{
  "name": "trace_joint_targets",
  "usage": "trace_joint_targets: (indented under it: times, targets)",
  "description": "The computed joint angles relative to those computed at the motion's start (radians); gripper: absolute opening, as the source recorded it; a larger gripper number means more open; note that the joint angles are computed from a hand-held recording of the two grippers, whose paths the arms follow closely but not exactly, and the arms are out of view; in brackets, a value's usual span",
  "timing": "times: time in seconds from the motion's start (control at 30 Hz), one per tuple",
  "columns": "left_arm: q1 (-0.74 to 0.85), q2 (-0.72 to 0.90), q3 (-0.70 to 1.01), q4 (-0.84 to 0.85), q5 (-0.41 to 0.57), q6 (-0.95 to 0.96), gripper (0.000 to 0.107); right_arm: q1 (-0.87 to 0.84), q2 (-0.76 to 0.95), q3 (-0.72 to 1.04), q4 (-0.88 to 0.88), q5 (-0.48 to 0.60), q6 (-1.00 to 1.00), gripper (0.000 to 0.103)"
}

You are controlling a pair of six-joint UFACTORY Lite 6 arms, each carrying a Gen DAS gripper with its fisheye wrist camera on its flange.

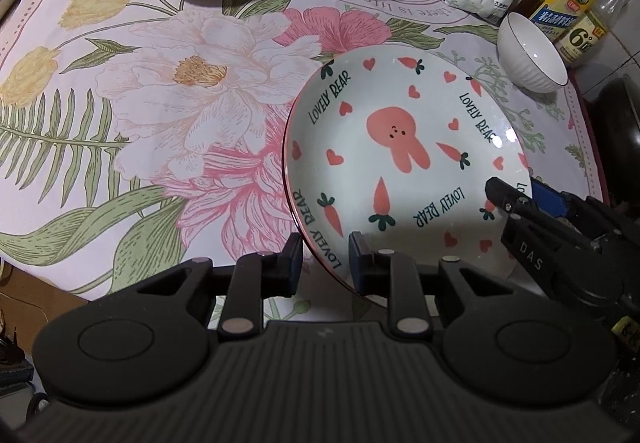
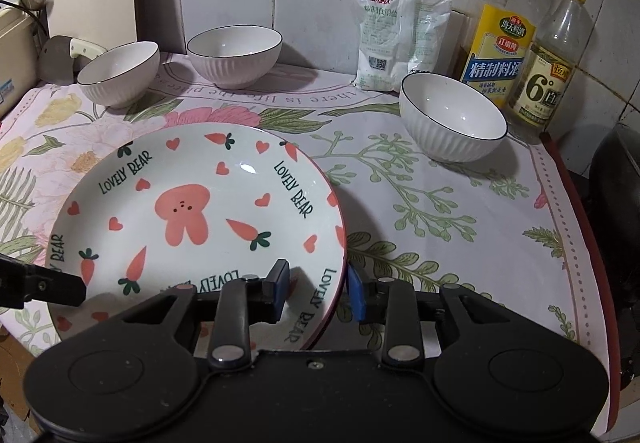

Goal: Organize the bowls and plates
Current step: 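Lower the bunny plate onto the blue fried-egg plate with both tools, then open both tools and release the bunny plate rim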

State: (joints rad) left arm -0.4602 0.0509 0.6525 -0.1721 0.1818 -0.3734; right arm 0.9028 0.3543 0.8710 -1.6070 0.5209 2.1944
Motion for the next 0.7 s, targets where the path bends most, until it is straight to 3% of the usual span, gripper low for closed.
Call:
trace_joint_targets:
  times: [0.3,0.43,0.6,0.7]
  targets:
    - [-0.005,-0.060,-0.027,0.058,0.043,-0.079,0.031,-0.018,-0.083,-0.086,-0.158,-0.041,0.158,0.040]
    - [0.004,-0.122,-0.046,-0.068,0.094,0.015,0.035,0.002,-0.169,-0.140,-0.148,-0.049,0.135,0.048]
    - [-0.085,-0.224,-0.054,0.195,0.171,-0.258,0.041,-0.003,-0.290,-0.209,-0.086,-0.109,0.094,0.057]
    - [-0.127,-0.294,-0.057,0.259,0.227,-0.331,0.046,0.003,-0.363,-0.247,-0.024,-0.132,0.037,0.068]
